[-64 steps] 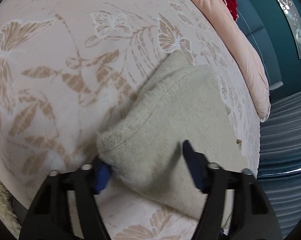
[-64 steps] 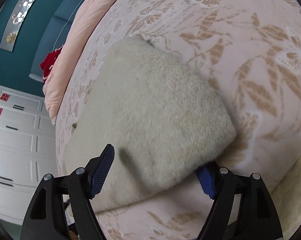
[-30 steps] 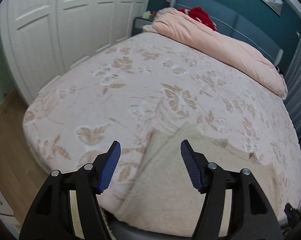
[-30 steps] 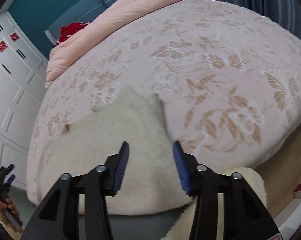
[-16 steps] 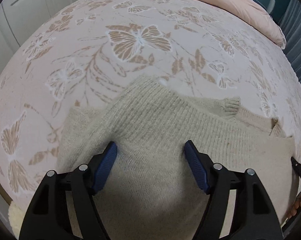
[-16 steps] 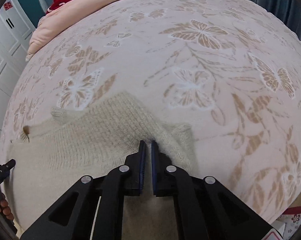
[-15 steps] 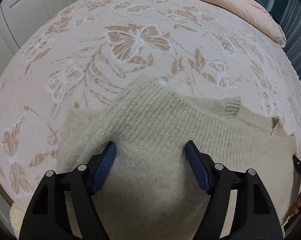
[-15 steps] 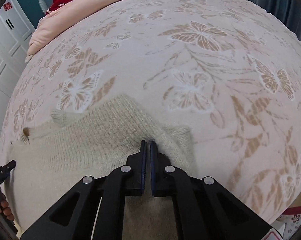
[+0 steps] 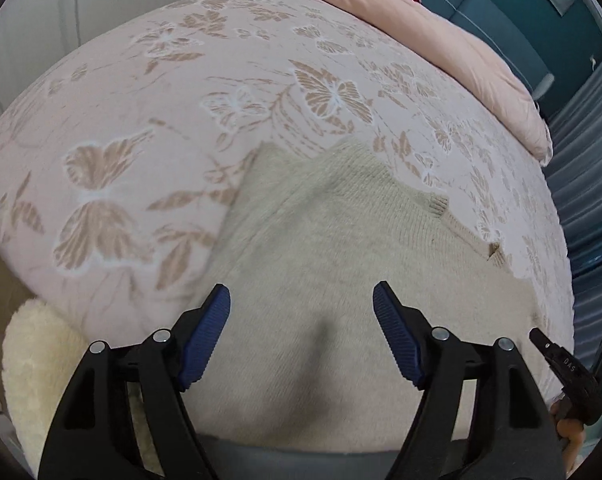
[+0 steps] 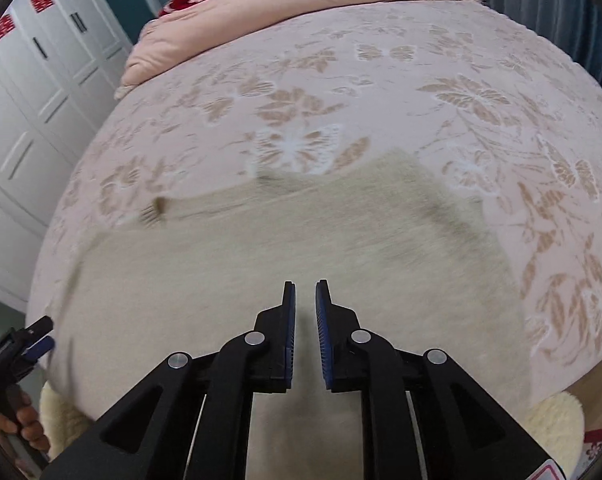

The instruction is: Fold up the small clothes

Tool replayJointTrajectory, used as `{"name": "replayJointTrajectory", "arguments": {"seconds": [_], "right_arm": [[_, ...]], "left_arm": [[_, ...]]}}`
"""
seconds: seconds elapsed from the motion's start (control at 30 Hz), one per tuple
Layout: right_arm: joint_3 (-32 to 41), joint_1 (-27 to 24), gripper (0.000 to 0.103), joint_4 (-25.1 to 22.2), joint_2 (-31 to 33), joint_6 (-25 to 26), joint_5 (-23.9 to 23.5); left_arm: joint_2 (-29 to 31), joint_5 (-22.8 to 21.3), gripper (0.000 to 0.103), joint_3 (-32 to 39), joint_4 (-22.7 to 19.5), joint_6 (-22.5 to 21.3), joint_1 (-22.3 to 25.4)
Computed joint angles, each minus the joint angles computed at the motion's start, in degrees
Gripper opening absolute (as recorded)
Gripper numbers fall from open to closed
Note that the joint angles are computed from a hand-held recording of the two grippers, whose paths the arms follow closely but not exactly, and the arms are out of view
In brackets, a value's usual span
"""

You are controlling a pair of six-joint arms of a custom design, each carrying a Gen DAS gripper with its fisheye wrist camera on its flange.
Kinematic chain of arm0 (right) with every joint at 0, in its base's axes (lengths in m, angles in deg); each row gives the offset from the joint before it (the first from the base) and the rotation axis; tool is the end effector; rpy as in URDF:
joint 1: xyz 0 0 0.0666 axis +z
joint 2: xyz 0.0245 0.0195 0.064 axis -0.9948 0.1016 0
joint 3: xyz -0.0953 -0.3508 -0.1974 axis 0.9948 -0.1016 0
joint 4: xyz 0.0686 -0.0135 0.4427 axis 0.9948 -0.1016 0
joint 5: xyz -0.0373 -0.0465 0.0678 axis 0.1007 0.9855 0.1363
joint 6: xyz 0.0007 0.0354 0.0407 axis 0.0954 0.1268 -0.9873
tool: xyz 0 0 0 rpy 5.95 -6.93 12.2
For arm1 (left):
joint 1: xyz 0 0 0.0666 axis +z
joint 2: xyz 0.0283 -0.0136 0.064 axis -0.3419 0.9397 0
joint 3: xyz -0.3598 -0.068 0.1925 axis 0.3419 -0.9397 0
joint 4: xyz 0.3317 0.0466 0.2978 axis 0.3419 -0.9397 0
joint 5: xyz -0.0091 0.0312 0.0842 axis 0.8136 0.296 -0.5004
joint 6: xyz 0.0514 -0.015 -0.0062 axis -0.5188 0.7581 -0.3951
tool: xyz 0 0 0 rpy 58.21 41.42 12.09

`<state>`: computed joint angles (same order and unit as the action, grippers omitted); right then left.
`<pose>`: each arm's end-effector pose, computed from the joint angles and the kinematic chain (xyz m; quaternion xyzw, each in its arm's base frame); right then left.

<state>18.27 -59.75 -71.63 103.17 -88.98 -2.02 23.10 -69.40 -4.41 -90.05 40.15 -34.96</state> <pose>0.3704 0.1722 0.4771 -0.0722 0.9587 0.1495 0.2310 0.2440 -0.0616 0.4699 -0.3291 0.9006 -0.1108 0.2615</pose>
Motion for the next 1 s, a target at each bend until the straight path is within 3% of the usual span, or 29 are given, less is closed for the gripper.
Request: {"name": "replayJointTrajectory", "arguments": {"seconds": [0.13,0.23,0.3,0.43,0.53,0.7,0.77,1.0], "right_arm": [[-0.4,7.2,0.013,-0.3,-0.6,-0.5,-1.9],[-0.3,11.2,0.013,-0.6,1.6,-0.8,-1.1],[-0.2,12.6,0.013,-2.4,4.1,-1.2,-0.4],[-1.3,13.6,0.013,-1.0,4.1,-1.3,1.5],[-1.6,12.8,0.012,-1.0,4.0,-1.0,0.1],[-1.3,12.3,0.01,-1.3,3.8,-2.6,-0.9],[-0.1,12.6,0.016,-1.7,3.7,-3.5,-0.6],[2.8,13.0,0.015,-3.7,7.9,-2.6,-0.9]], "left_arm": [[-6.1,-0.9,0.078,-3.1,-3.4,8.3,-2.5],[-7.2,-0.6,0.078,-4.8,-3.3,10.4,-4.5],[-6.9,-0.4,0.086,-5.6,-1.8,10.6,-5.2],[-5.3,-1.1,0.09,-6.3,-0.8,12.8,-5.3],[-6.1,-2.0,0.09,-6.2,-0.8,15.5,-5.6],[-7.3,-4.4,0.09,-5.3,-4.3,19.7,-7.2],[-8.3,-4.1,0.09,-5.4,-5.0,21.1,-7.7],[-8.0,0.2,0.09,-7.8,-2.3,21.8,-7.5]]}}
